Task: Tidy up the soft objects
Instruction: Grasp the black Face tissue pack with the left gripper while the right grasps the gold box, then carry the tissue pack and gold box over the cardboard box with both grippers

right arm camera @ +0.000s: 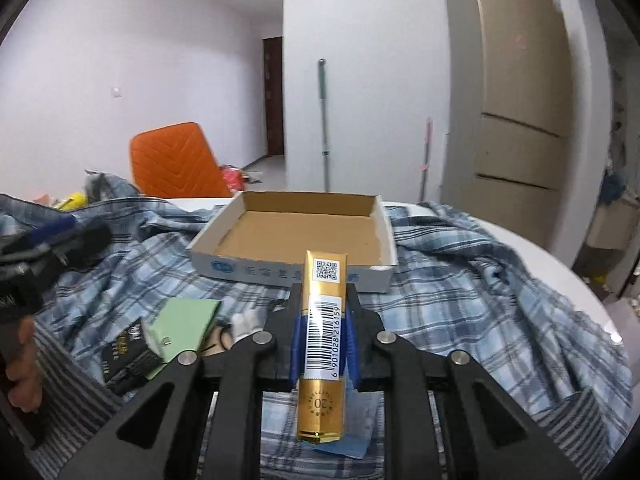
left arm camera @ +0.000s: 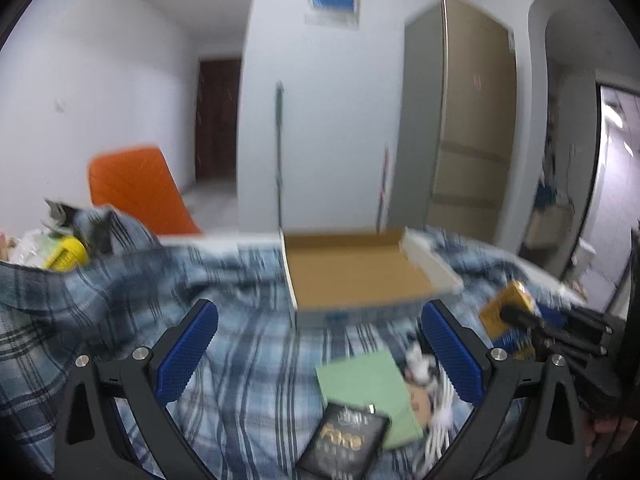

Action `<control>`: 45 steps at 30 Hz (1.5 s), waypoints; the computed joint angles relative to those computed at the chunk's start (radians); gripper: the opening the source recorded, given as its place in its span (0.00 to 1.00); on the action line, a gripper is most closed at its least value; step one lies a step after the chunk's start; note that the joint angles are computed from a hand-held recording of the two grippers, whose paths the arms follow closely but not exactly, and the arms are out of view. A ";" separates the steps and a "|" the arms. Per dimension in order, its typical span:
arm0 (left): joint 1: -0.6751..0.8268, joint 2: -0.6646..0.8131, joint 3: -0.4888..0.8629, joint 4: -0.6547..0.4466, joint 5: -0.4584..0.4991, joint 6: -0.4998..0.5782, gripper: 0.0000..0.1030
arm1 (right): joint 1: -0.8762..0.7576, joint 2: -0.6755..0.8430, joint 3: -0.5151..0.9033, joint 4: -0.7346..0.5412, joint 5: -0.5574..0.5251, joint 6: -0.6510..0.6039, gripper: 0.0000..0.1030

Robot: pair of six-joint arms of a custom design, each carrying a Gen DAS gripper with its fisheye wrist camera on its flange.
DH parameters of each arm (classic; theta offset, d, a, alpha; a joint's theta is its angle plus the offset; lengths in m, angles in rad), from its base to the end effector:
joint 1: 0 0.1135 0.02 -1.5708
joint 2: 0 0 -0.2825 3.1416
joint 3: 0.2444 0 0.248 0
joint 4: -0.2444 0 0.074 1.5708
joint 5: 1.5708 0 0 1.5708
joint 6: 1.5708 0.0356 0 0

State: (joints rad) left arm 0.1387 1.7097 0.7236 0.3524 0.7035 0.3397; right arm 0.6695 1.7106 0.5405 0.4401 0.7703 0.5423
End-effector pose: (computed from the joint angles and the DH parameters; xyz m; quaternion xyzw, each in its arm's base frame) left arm 0.3236 0.0219 0.1659 0.2388 0.8178 -0.1982 0.4847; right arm 0.2370 0.1560 0.1287 0.0993 0.8541 -0.0665 0.5062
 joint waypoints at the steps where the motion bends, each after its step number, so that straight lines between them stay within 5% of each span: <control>1: 0.004 0.002 0.027 -0.076 0.019 0.037 1.00 | -0.003 0.001 -0.009 0.028 -0.023 -0.011 0.17; 3: 0.006 0.006 0.077 -0.219 0.035 0.148 0.98 | -0.005 -0.006 -0.023 0.062 -0.059 -0.028 0.17; 6: 0.005 0.024 0.113 -0.345 0.026 0.295 0.82 | 0.012 -0.009 -0.031 0.082 -0.062 -0.034 0.17; 13: -0.005 0.136 0.186 -0.535 -0.011 0.497 0.82 | 0.010 -0.001 -0.036 0.102 -0.113 -0.042 0.17; 17: -0.010 0.188 0.238 -0.606 -0.013 0.514 0.81 | 0.007 0.003 -0.037 0.104 -0.120 -0.043 0.17; 20: -0.019 0.230 0.287 -0.661 -0.022 0.518 0.65 | 0.010 0.011 -0.029 0.094 -0.115 -0.049 0.17; 25: -0.034 0.271 0.341 -0.718 -0.049 0.518 0.54 | 0.032 0.016 -0.022 0.092 -0.084 -0.066 0.17; 30: -0.013 0.247 0.308 -0.681 -0.019 0.523 0.47 | 0.031 0.026 -0.013 0.086 -0.084 -0.075 0.17; 39: 0.127 0.113 0.132 -0.427 0.231 0.469 0.47 | 0.060 0.050 0.014 0.054 -0.027 -0.080 0.17; 45: 0.161 0.060 0.071 -0.305 0.252 0.384 0.47 | 0.064 0.035 0.005 0.062 -0.014 -0.080 0.17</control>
State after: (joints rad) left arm 0.2997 1.7695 0.7948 0.0470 0.9553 0.7240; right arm 0.7335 1.7459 0.5459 0.5019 0.7563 0.4624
